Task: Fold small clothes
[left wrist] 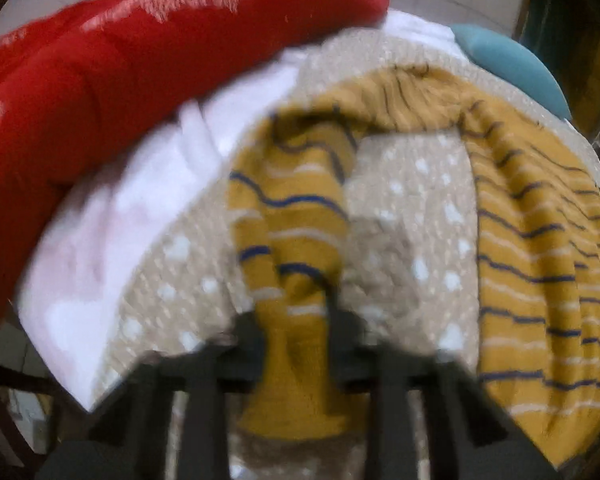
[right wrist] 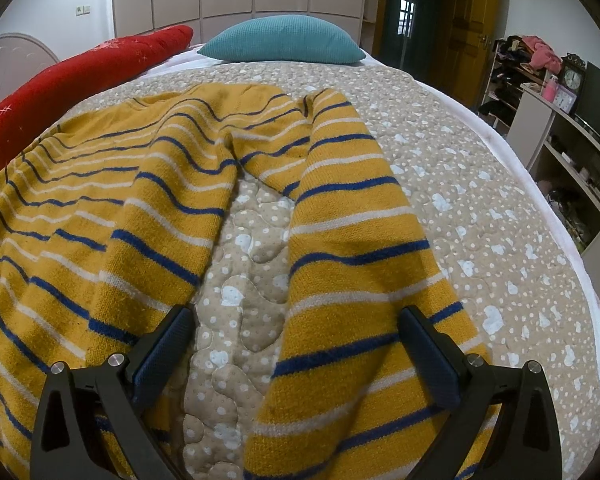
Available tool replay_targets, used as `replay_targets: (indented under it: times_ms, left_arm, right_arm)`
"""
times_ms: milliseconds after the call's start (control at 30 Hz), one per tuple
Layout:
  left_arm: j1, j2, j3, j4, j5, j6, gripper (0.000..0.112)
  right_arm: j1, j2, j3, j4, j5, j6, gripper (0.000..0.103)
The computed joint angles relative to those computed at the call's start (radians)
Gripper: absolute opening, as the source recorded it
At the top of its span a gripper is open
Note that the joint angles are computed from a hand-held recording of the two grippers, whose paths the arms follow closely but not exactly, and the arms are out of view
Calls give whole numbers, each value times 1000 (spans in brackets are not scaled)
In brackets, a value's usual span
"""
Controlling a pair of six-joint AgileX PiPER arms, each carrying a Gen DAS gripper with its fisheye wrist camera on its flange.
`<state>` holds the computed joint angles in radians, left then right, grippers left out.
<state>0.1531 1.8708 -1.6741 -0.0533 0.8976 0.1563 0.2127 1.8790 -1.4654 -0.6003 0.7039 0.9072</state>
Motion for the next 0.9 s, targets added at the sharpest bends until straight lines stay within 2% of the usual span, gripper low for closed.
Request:
replay_targets:
  times_ms: [100,167,233,300,333,400,633,667,700,767,800,833,900]
  left_arm:
    - [5,30,-111,214,-26,-148,12]
    - [33,105,-275,328,25,-224,14]
    - [57,163,-404,364,82,-239,20]
    - [70,181,-452,359,102,-239,33]
    - [79,164,-434,339,91,-234,37]
    - [90,138,-388,281,69,-219,56]
    - [71,-147,11,-42,-52,-79,66]
    - [51,-183,58,-82,-61,-54,67]
    - [31,-202,87,-109,-62,-41,67]
    - [-5,-243,150,-176,-68,4,68]
    - [-20,-257,177,-204,-73,28,71]
    - [-42,-263,204,-235,-79,57,72]
    - [-73,-260,242,-269,-96,94,72]
  right_arm:
    - [1,-2,5,-6,-2,6,103]
    - [1,-4,7,-8,-3,7,103]
    - [3,-6,12,-20,-3,17,103]
    - [3,-9,18,-19,-8,20,103]
    - [4,-13,25,-24,-12,26,103]
    - [4,-16,29,-25,-14,28,103]
    - [-1,-14,18,0,-11,1,103]
    - [-16,-15,2,60,-6,-63,102]
    - [-43,-30,-7,160,-12,-163,93]
    - [-120,-137,72,360,-109,-308,78]
    - [-163,-218,149,460,-186,-356,79]
    - [-203,-284,202,530,-226,-399,80]
    - [-284,-388,270,551,-216,-432,86]
